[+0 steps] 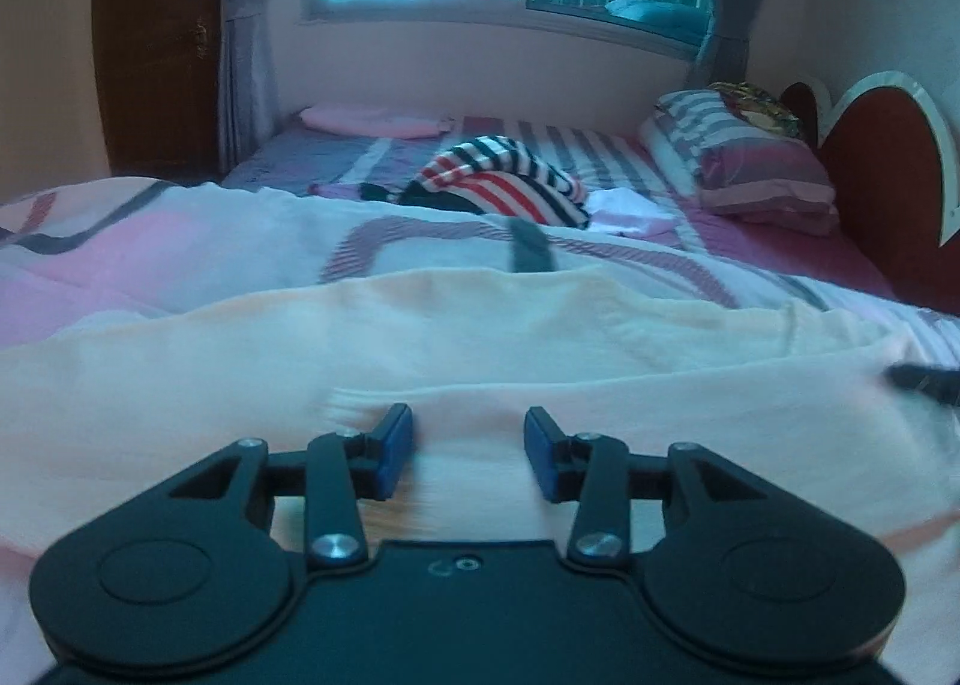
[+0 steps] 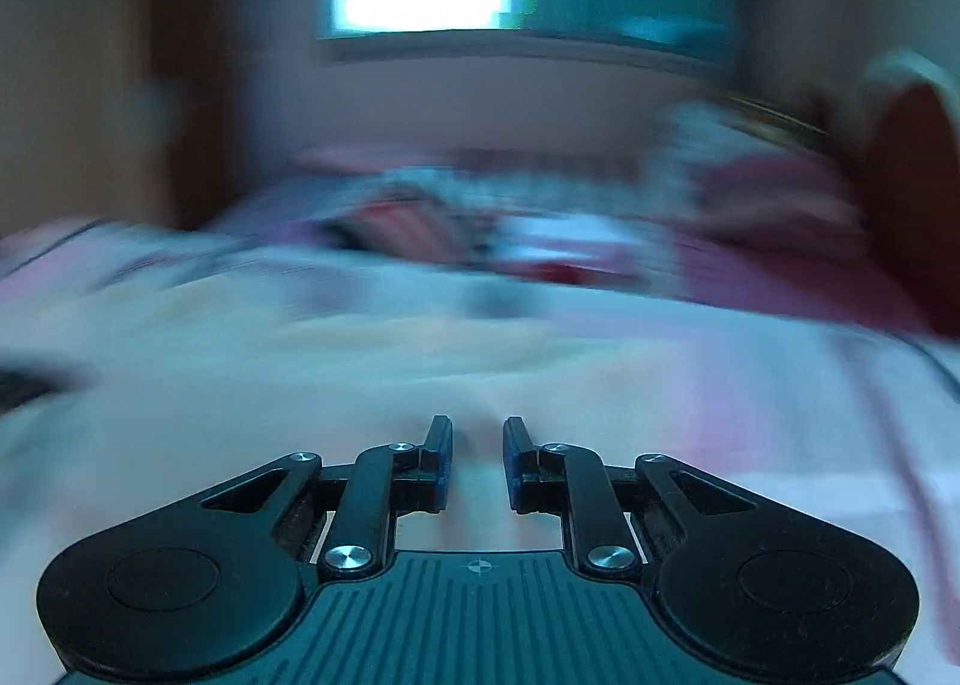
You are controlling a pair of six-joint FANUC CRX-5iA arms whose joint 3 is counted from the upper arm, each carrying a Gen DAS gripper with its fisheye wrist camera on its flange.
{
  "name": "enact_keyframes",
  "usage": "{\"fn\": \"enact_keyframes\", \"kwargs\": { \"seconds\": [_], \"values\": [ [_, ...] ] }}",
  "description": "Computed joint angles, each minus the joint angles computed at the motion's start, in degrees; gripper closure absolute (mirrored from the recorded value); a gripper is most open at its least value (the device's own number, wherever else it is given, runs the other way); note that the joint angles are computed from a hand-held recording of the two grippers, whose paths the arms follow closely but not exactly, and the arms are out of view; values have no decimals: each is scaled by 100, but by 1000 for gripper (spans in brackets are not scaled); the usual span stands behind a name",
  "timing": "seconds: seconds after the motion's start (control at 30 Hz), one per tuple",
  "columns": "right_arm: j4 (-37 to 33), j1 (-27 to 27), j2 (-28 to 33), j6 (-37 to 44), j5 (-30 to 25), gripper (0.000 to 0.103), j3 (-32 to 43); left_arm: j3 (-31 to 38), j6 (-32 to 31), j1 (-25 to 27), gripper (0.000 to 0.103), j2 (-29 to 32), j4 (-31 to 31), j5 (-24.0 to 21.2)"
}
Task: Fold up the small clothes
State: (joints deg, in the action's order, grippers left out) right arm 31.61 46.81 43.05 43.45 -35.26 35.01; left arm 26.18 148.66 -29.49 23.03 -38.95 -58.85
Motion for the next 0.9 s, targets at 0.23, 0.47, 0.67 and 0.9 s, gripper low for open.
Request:
{"fn": "enact_keyframes", "kwargs": {
  "seconds": [0.23,0.47,0.67,0.9],
  "values": [
    [-581,-203,483,710,-581,87,1024,225,-123,-87,62,107,-81,-210],
    [-1122,-209,733,1385,-1401,87,1783,366,-586,-71,48,255,78,-258],
    [-1036,-75,-615,1096,-534,87,-303,11,-339,-306,49,-155,-73,-68],
    [-470,107,-930,426,-237,87,-1048,16,-493,-317,49,-72,160,-231]
  ]
}}
